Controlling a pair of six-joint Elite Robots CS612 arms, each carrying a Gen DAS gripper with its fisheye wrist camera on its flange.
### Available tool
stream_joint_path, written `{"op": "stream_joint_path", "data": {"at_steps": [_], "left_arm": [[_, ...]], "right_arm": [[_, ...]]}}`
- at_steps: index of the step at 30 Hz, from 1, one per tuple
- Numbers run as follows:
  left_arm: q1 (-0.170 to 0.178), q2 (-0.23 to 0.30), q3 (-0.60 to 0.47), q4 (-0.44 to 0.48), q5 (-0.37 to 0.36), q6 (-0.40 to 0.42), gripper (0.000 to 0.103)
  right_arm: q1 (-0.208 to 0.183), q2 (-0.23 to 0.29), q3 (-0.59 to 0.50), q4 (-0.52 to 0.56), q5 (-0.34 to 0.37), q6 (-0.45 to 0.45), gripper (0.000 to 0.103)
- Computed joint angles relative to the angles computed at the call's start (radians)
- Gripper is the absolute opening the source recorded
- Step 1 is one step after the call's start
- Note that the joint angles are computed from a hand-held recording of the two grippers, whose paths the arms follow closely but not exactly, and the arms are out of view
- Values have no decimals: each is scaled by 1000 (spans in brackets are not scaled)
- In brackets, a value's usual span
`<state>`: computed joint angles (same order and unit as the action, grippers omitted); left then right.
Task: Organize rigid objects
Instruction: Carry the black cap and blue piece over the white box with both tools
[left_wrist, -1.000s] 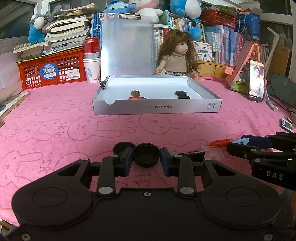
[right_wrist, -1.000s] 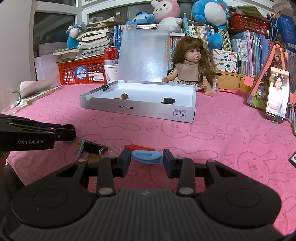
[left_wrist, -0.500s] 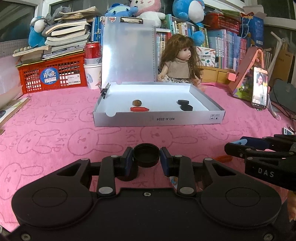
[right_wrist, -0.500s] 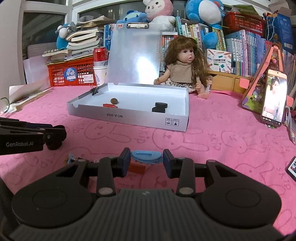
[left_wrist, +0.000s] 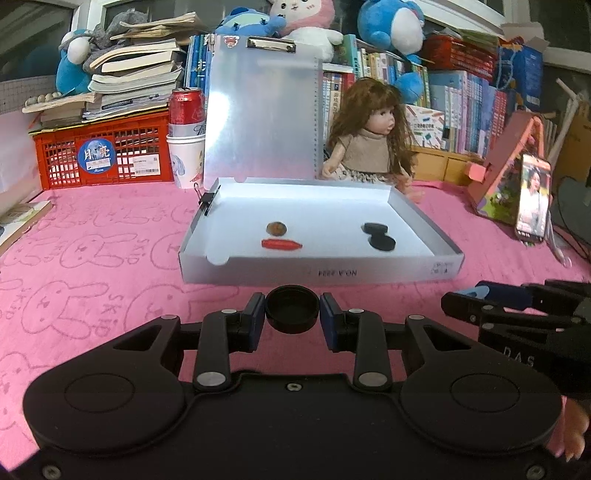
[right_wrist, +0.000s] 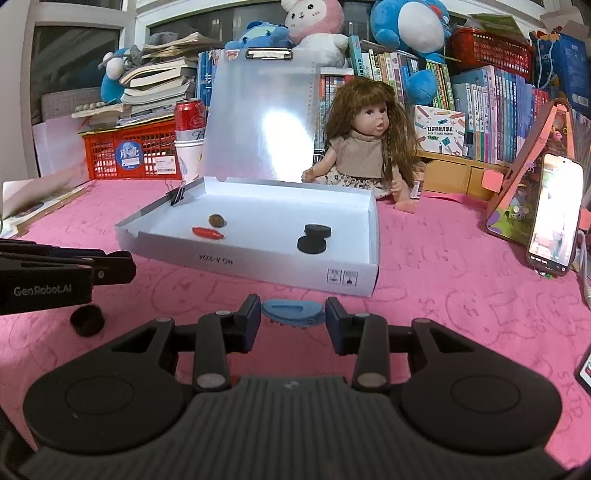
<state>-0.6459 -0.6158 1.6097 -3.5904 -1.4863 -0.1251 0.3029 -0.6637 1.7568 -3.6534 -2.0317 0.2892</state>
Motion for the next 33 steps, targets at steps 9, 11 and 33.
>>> {"op": "stream_joint_path", "data": {"at_steps": [9,11,33], "left_arm": [[12,21,-110,102,-25,-37,31],[18,27,-138,128,-34,-40,31],[61,158,-519,532,-141,-158,31]], "right_arm": [[-36,-11,-38,31,39,20,44],[-45,-13,-47,46,49,31,44],[-139,17,-204,281,212,174,44]]}}
